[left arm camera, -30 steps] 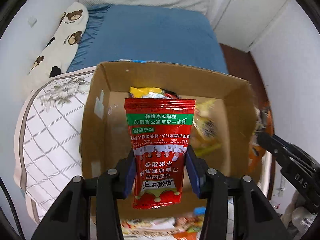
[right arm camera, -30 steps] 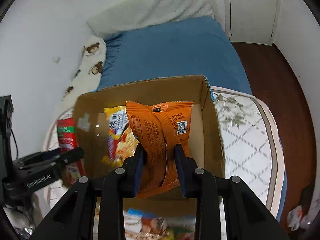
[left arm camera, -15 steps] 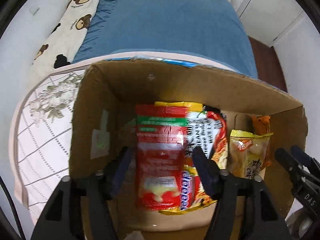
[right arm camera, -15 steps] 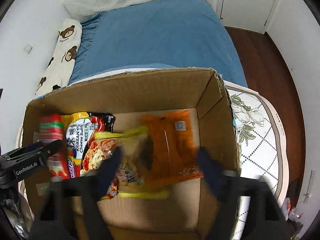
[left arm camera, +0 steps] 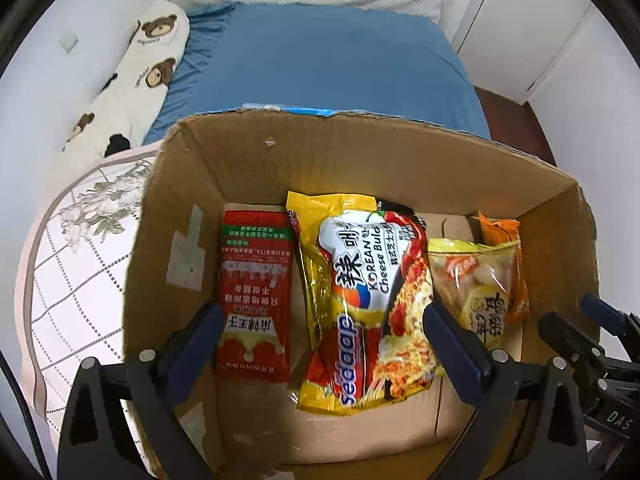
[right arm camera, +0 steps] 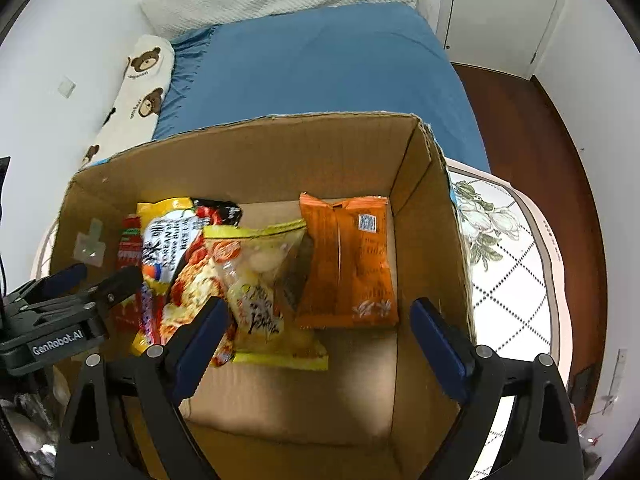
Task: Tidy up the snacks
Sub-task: 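Withdraw both tools from the box toward the snack pile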
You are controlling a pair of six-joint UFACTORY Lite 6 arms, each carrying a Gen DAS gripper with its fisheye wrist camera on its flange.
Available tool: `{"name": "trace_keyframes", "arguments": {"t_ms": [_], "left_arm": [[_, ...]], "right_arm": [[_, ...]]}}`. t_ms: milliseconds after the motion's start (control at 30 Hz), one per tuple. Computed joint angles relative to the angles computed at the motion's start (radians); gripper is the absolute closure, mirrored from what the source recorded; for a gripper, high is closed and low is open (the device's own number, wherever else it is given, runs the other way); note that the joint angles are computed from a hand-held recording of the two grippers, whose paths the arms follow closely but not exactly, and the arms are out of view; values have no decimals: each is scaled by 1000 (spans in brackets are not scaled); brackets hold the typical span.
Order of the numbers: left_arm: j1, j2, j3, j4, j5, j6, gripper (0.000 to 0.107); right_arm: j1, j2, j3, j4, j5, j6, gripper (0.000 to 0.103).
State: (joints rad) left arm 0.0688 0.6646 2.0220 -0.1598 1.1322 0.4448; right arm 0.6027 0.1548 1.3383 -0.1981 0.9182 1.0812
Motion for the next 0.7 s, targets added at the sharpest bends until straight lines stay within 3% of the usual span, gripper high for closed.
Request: {"name": "trace_keyframes", "arguments": {"t_ms": [333,700], "left_arm": [[91,-394,-335,-126,-103,182,5],[241,-678,-479,-272,2,352,5]], "right_arm": [[233,-148,19,-163,164,243,9],[566,-133,224,-344,495,477,9]]}}
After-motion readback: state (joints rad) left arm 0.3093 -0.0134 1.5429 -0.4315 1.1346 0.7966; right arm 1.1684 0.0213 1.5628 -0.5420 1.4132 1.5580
